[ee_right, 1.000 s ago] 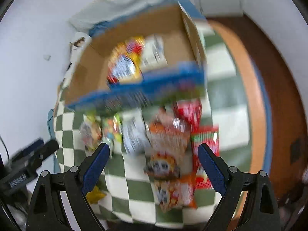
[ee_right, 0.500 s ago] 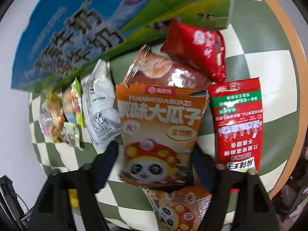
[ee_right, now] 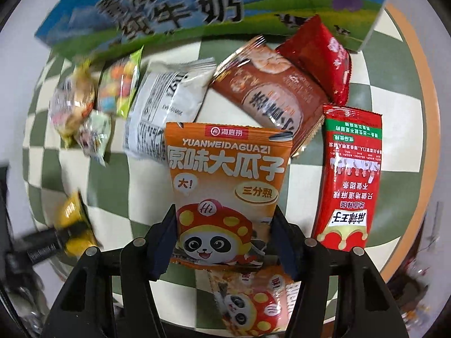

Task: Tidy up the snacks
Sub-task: 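Grasp the yellow packet with left tool while right tool grasps orange panda bag, then lower yellow packet and orange panda bag into the box and release both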

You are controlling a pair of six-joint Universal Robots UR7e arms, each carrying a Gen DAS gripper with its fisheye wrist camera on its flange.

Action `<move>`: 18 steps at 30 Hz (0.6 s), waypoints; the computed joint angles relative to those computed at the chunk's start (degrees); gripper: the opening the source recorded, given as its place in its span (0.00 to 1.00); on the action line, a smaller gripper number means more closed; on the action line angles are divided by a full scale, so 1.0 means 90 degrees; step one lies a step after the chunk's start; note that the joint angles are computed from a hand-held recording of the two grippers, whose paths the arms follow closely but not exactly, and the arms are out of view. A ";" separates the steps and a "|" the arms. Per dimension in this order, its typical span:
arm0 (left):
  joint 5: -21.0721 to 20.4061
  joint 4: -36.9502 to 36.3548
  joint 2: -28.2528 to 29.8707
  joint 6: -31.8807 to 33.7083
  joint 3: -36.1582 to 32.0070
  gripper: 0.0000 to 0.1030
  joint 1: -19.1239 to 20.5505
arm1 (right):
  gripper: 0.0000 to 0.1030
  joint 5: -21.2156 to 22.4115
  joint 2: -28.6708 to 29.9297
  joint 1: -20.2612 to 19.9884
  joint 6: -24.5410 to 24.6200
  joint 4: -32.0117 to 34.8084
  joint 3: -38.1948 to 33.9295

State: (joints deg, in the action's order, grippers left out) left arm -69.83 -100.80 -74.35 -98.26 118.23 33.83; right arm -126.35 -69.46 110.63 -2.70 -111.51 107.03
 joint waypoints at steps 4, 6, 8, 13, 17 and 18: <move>-0.0121 -0.0346 0.0410 0.0574 -0.0189 0.52 0.0320 | 0.64 -0.0018 0.0081 0.0033 0.0050 -0.0146 0.0170; -0.0151 -0.0380 0.0517 0.0641 -0.0197 0.53 0.0377 | 0.64 0.0031 0.0116 0.0001 0.0162 -0.0141 0.0171; -0.0144 -0.0438 0.0526 0.0618 -0.0141 0.53 0.0325 | 0.64 0.0072 0.0137 -0.0045 0.0248 -0.0098 0.0128; 0.0024 -0.0310 0.0320 0.0537 -0.0109 0.46 0.0175 | 0.60 0.0170 0.0137 -0.0151 0.0251 -0.0088 -0.0033; 0.0219 -0.0073 0.0388 0.0519 -0.0417 0.44 -0.0021 | 0.57 0.0318 -0.0093 -0.0249 0.0050 -0.0012 -0.0224; 0.0307 0.0016 0.0418 0.0526 -0.0547 0.44 -0.0113 | 0.56 0.0409 -0.0154 -0.0231 0.0083 0.0046 -0.0270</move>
State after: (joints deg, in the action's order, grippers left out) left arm -67.07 -100.65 -70.59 -93.52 113.31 32.81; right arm -122.67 -70.85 108.55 -1.95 -111.10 104.60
